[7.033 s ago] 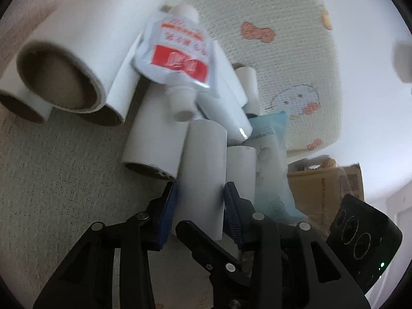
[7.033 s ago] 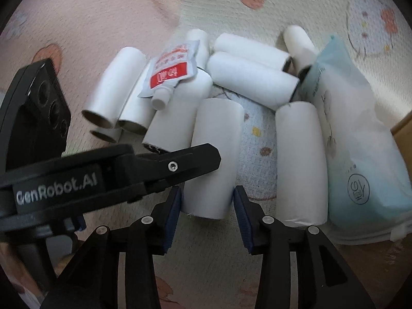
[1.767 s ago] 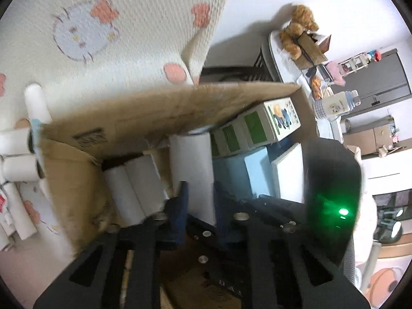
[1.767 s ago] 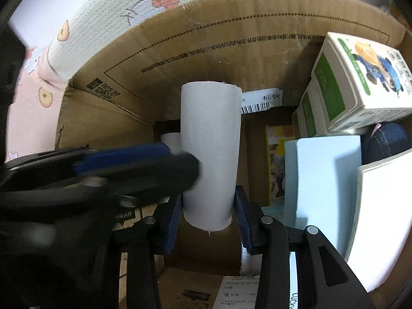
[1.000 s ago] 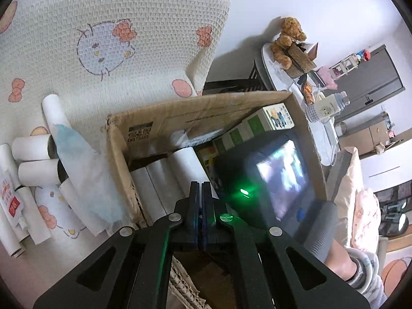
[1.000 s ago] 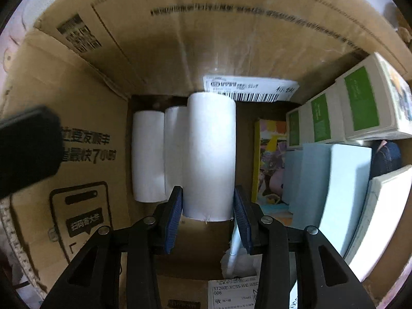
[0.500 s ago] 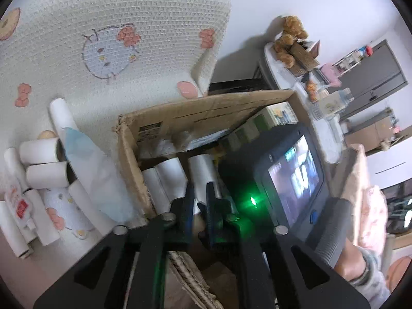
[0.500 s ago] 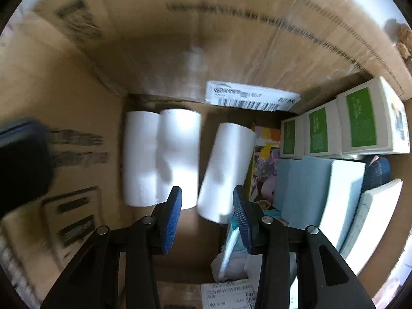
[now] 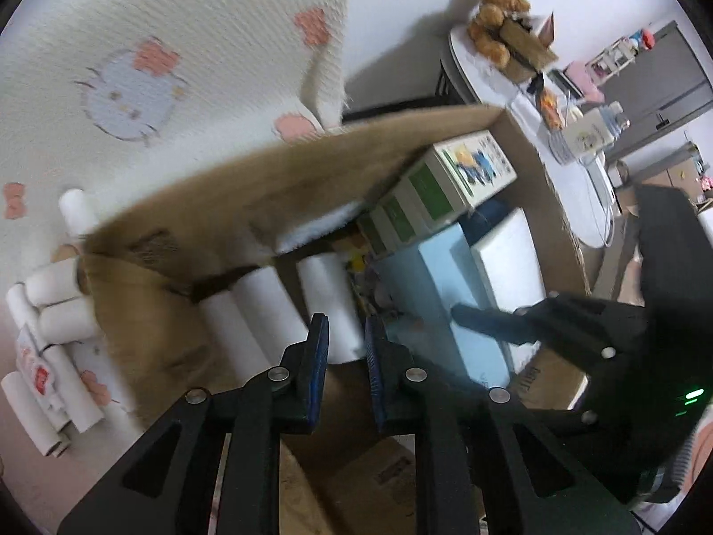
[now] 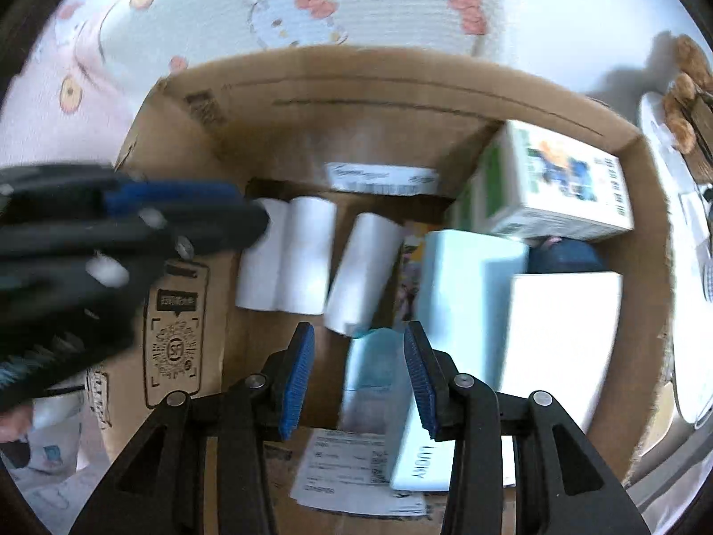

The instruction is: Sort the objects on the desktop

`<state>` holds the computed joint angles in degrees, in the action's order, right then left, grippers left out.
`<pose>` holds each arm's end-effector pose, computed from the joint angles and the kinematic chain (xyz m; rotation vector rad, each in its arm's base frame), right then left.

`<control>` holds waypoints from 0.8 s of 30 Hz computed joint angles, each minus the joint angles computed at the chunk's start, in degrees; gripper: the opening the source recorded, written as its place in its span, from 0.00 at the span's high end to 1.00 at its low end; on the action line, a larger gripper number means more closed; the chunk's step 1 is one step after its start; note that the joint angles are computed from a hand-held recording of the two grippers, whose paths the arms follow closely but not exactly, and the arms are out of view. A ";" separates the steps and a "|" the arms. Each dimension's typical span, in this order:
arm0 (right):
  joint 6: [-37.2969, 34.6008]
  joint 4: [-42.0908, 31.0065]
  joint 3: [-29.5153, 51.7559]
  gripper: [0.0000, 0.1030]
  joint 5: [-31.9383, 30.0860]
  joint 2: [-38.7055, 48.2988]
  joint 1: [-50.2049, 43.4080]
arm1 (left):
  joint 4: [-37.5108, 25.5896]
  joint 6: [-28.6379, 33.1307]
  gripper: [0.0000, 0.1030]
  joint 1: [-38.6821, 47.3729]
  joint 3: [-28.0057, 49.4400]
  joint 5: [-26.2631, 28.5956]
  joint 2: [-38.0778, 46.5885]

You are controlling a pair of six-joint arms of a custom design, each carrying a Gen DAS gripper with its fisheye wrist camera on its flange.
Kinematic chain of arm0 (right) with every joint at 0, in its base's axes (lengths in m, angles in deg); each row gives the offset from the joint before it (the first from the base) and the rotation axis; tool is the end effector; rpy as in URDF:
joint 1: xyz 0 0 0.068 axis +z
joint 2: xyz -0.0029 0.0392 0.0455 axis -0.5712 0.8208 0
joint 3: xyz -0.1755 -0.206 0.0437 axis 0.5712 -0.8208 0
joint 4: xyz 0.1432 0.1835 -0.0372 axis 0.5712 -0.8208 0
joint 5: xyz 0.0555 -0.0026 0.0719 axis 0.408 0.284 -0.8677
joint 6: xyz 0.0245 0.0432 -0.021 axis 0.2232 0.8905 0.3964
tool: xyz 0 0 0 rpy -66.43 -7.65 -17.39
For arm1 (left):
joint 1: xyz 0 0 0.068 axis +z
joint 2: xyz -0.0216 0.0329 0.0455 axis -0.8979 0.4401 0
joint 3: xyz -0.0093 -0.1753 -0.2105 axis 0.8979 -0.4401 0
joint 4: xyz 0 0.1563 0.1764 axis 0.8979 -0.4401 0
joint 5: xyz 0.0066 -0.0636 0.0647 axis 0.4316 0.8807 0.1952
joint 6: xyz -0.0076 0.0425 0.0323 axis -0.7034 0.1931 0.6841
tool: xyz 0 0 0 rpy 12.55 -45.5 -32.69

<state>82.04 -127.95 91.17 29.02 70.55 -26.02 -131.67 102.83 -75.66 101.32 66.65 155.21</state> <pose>0.2155 0.0384 0.3117 -0.1769 2.9246 0.2388 0.3051 -0.0766 0.2561 0.7493 2.8850 -0.5427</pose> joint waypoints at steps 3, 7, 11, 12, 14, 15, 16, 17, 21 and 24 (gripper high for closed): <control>-2.13 -1.30 0.86 0.63 -2.05 -1.01 -4.63 | -0.85 -1.34 0.81 -1.66 1.22 0.26 2.74; -3.35 0.73 -1.55 0.63 -2.75 -1.75 -7.99 | -0.99 -4.44 0.82 -2.62 3.11 2.06 7.20; -5.13 4.25 -4.57 0.63 -4.71 -0.76 -10.27 | -0.50 -9.11 0.86 -3.19 2.75 3.47 11.07; -5.23 4.30 -4.67 0.63 -4.79 -0.99 -10.19 | -0.02 -9.50 0.87 -3.55 2.14 2.94 11.29; -5.73 4.11 -4.49 0.63 -4.52 -1.20 -9.90 | 1.05 -10.57 0.88 -4.15 0.65 1.81 11.83; -5.94 4.38 -4.63 0.63 -4.28 -1.05 -9.65 | 1.31 -10.87 0.88 -4.12 0.17 2.09 12.02; -6.06 4.82 -4.82 0.63 -4.42 -0.86 -9.59 | 1.66 -11.29 0.89 -3.87 -0.30 2.76 12.37; -5.97 4.89 -4.76 0.63 -4.56 -0.76 -9.51 | 2.16 -12.22 0.89 -3.59 -0.63 3.38 12.83; -5.36 4.66 -3.92 0.63 -5.44 -0.20 -8.91 | 2.54 -15.67 0.89 -2.85 -0.41 4.38 15.37; -5.04 4.22 -3.44 0.63 -5.52 -0.31 -7.71 | 2.07 -17.12 0.89 -2.54 -0.18 5.52 17.94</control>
